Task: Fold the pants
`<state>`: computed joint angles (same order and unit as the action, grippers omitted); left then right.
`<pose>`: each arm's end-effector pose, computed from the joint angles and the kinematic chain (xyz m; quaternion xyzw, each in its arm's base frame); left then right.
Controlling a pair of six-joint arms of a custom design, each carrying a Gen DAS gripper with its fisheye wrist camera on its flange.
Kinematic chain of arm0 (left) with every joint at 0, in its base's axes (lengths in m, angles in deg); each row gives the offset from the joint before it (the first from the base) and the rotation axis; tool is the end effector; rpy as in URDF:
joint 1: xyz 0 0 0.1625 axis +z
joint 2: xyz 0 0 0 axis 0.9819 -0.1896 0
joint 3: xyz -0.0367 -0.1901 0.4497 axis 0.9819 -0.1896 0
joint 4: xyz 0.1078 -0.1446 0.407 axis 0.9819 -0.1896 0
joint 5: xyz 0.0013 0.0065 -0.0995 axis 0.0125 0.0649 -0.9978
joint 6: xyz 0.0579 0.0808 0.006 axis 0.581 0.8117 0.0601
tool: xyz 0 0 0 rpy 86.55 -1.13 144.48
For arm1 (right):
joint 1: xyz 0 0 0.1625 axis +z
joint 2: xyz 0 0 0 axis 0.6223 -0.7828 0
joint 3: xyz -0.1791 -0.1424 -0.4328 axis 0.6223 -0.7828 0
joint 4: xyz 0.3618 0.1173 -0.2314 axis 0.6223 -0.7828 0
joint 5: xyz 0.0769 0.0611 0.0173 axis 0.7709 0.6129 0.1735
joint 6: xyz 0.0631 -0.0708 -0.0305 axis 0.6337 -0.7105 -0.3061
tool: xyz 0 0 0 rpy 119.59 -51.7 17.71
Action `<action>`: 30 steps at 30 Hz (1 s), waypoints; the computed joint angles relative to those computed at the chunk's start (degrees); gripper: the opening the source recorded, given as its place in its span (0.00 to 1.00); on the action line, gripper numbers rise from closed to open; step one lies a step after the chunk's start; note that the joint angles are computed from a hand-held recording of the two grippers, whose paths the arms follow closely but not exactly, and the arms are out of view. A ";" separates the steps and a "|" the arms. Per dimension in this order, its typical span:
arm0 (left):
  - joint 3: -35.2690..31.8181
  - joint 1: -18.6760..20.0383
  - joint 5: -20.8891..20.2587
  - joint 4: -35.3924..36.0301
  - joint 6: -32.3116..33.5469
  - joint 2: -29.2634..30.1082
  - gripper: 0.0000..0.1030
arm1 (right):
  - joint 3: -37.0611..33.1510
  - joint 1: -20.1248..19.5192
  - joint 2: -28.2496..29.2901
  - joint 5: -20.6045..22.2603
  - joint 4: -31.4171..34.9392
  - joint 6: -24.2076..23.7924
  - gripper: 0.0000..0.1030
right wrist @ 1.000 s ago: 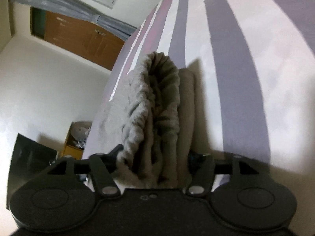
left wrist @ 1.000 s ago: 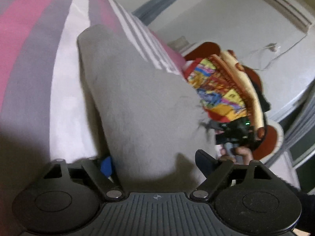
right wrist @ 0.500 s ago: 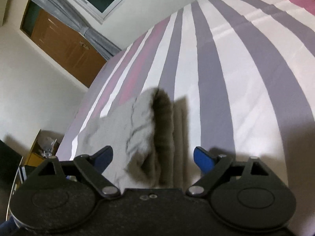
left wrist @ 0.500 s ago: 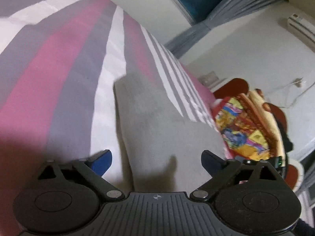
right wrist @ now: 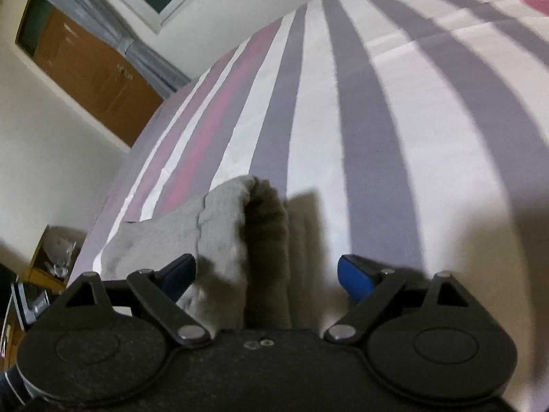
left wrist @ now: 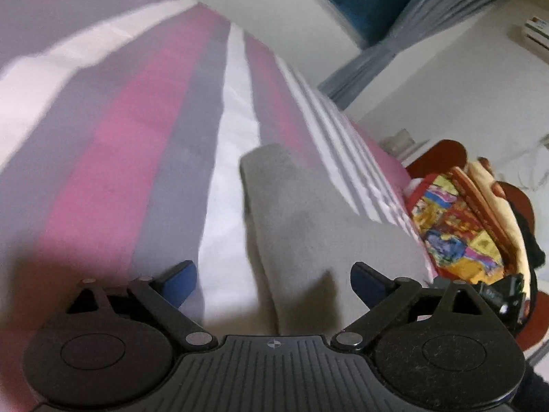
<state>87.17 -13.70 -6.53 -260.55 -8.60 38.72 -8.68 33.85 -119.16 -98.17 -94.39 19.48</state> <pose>-0.1958 -0.8213 0.0488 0.0711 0.9243 -0.3727 0.0411 -0.1007 -0.8121 0.4040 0.0893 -0.9532 0.2878 0.0244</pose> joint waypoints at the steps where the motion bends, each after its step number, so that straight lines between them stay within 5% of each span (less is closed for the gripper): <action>1: 3.78 -1.42 2.41 -3.06 0.74 -1.56 0.93 | 2.70 -0.31 -2.20 0.87 -1.25 -0.95 0.87; 5: 16.52 -9.66 15.34 -12.21 3.19 -6.49 1.00 | 14.53 -0.83 -12.36 4.01 -5.55 -6.80 0.94; 11: 31.43 -23.30 31.37 -19.21 -4.07 -12.04 1.00 | 33.03 -1.50 -30.11 9.25 -11.34 -12.68 1.00; 15: 39.32 -31.96 38.97 -24.11 -8.20 -14.44 1.00 | 41.97 0.58 -39.14 5.49 -15.86 -15.64 1.00; 24: 45.56 -49.35 55.38 -3.33 -23.56 -17.07 1.00 | 57.58 1.98 -55.39 0.65 -27.03 -20.11 1.00; 30: 46.38 -56.20 54.69 16.94 -39.95 -20.58 1.00 | 62.73 1.29 -61.73 0.91 -30.29 -23.41 1.00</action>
